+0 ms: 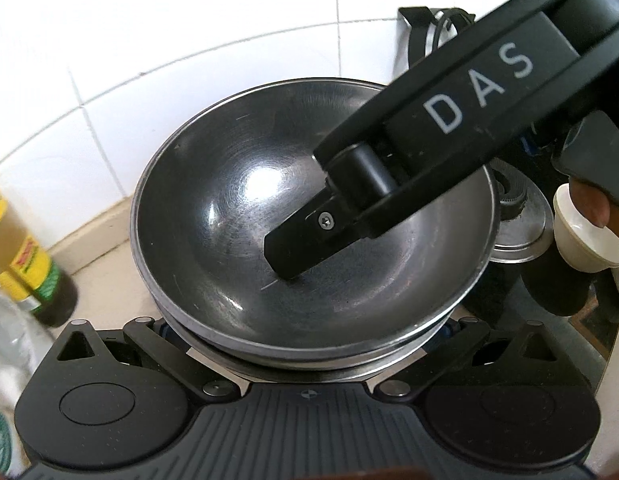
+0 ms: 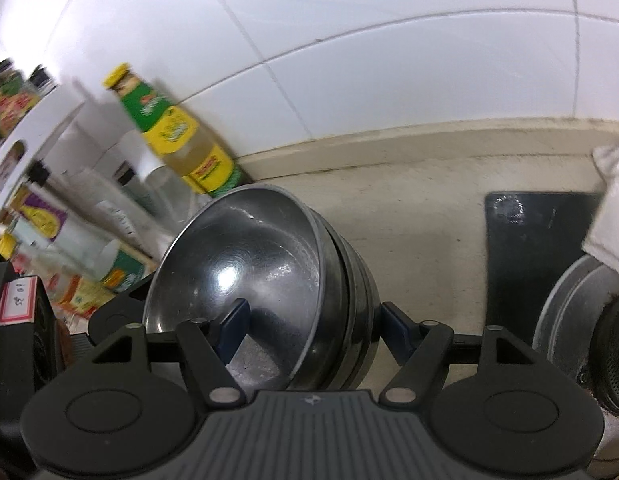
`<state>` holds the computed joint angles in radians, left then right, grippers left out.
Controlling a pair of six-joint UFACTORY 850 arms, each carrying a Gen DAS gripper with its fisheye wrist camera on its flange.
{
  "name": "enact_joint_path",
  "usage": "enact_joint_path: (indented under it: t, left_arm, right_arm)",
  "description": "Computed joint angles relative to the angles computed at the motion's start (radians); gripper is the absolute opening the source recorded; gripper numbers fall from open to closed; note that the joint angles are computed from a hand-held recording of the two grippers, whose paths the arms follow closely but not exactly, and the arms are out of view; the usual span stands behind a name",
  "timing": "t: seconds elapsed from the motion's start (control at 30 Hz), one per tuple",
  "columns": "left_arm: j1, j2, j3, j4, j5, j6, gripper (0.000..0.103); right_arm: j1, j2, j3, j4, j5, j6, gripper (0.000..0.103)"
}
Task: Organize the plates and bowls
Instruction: 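Carry the bowl stack with both tools toward the plate stack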
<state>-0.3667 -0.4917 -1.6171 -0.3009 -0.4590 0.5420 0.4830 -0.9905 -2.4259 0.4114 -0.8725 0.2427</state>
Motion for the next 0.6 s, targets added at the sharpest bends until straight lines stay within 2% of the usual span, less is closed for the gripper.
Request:
enact_joint_path:
  t: [0.23, 0.33, 0.6]
  left_arm:
    - [-0.029, 0.095, 0.113, 0.187, 0.066, -0.238, 0.103]
    - [-0.033, 0.105, 0.134, 0.251, 0.091, -0.327, 0.103]
    - [-0.095, 0.201, 0.264, 0.566, 0.119, -0.771, 0.103]
  right_arm:
    - [0.013, 0.055, 0.060, 0.055, 0.013, -0.104, 0.068]
    - [0.018, 0.070, 0.073, 0.078, 0.009, -0.149, 0.068]
    - [0.033, 0.086, 0.084, 0.138, -0.030, -0.268, 0.068]
